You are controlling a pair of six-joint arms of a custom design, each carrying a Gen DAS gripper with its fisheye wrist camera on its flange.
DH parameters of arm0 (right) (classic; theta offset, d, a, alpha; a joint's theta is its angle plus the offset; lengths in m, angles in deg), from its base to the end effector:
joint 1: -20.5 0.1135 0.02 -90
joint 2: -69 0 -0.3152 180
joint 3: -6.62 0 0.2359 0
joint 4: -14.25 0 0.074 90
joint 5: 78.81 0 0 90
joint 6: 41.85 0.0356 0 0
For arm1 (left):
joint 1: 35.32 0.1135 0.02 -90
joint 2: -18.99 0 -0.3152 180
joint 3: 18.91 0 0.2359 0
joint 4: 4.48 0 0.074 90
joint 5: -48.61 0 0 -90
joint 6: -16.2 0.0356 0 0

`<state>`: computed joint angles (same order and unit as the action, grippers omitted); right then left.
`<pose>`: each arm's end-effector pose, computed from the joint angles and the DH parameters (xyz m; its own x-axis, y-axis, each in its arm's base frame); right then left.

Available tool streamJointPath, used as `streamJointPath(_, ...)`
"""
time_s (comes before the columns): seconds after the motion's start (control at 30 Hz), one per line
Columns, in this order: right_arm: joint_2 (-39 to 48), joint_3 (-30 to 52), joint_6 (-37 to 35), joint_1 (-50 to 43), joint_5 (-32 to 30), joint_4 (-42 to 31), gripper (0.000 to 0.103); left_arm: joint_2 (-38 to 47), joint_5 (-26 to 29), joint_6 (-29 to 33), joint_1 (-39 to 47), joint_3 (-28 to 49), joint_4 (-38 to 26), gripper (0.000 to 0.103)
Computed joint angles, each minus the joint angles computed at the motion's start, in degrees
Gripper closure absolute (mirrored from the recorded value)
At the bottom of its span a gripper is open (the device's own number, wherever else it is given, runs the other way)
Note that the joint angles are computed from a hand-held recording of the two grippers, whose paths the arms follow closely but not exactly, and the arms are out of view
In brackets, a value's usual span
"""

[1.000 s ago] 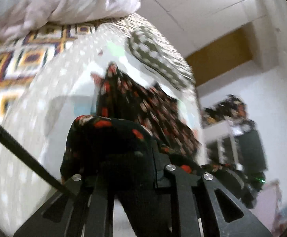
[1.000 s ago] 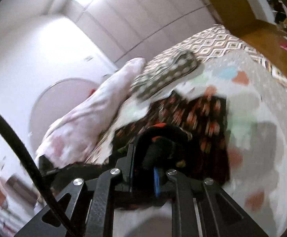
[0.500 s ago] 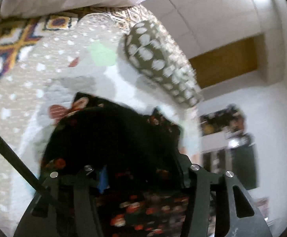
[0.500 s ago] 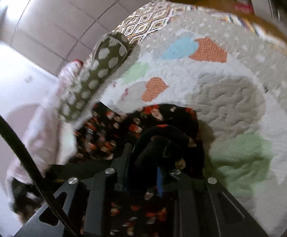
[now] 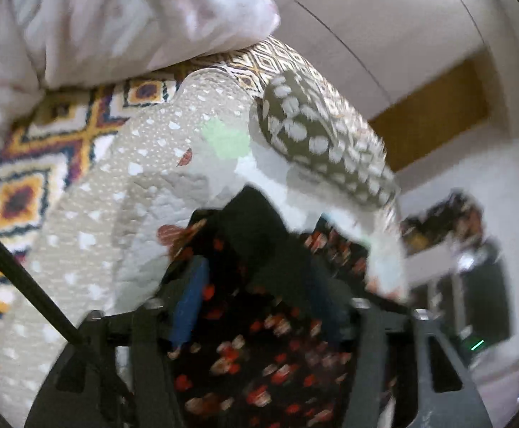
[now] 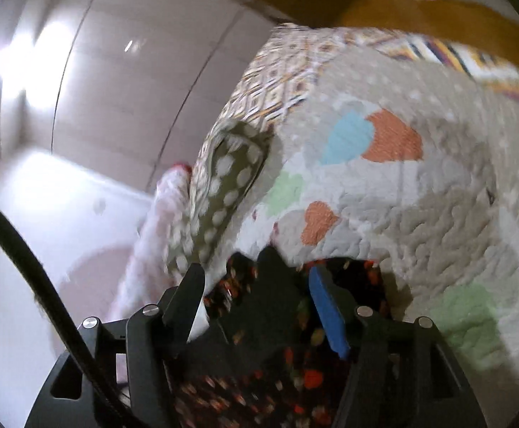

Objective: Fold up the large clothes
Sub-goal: 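Grasp the dress hem end with the right gripper and lift it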

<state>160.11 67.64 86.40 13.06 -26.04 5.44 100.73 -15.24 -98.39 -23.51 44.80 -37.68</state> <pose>0.3100 -0.0188 0.2461 -0.7142 0.5904 -0.3760 0.0998 0.6176 0.7802 0.2630 0.0390 0.2698 -0.7299 -0.5342 -0.4264 -0.2390 0.7839 -0.5730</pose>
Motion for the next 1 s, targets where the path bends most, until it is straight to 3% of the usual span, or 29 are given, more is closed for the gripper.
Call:
streamJointPath(0.17,-4.88,0.02,-12.69,10.04,8.09,-8.88,0.041,-1.09,-4.80,6.20,-4.47,-4.85,-0.19,0.032)
streamJointPath(0.3,-1.02,-0.62,-19.34,17.05,18.53,-10.87,0.050,2.54,-9.56,6.10,-6.67,-7.61,2.26,0.031)
streamJointPath(0.33,0.75,-0.46,-19.82,17.62,21.88,-10.68,0.054,4.04,-10.31,6.59,-6.72,-8.09,2.88,0.031)
streamJointPath(0.4,5.29,0.55,-20.24,16.30,25.50,-12.11,0.092,6.20,-9.15,7.03,-5.61,-8.93,3.89,0.031)
streamJointPath(0.47,5.77,0.26,-18.00,13.65,23.56,-10.94,0.096,5.26,-7.37,6.54,-4.15,-10.27,4.57,0.031)
streamJointPath(0.57,1.84,-0.55,-15.38,11.43,21.67,-12.36,0.090,-0.19,-6.21,6.13,-3.09,-10.84,0.77,0.031)
streamJointPath(0.63,-3.12,-2.19,-16.12,9.90,21.33,-14.07,0.075,-5.62,-6.10,6.85,-3.22,-10.88,-3.04,0.031)
streamJointPath(0.7,-8.69,-5.51,-17.82,7.10,18.60,-14.99,0.049,-11.41,-4.94,8.07,-3.04,-11.27,-7.01,0.030)
streamJointPath(0.87,-21.66,-13.98,-24.13,0.28,12.96,-21.02,0.040,-25.12,-1.88,9.45,-2.74,-14.07,-17.32,0.030)
streamJointPath(1.0,-26.79,-22.04,-28.20,-1.91,9.21,-22.02,0.036,-34.82,-4.22,6.29,-6.93,-18.47,-21.90,0.029)
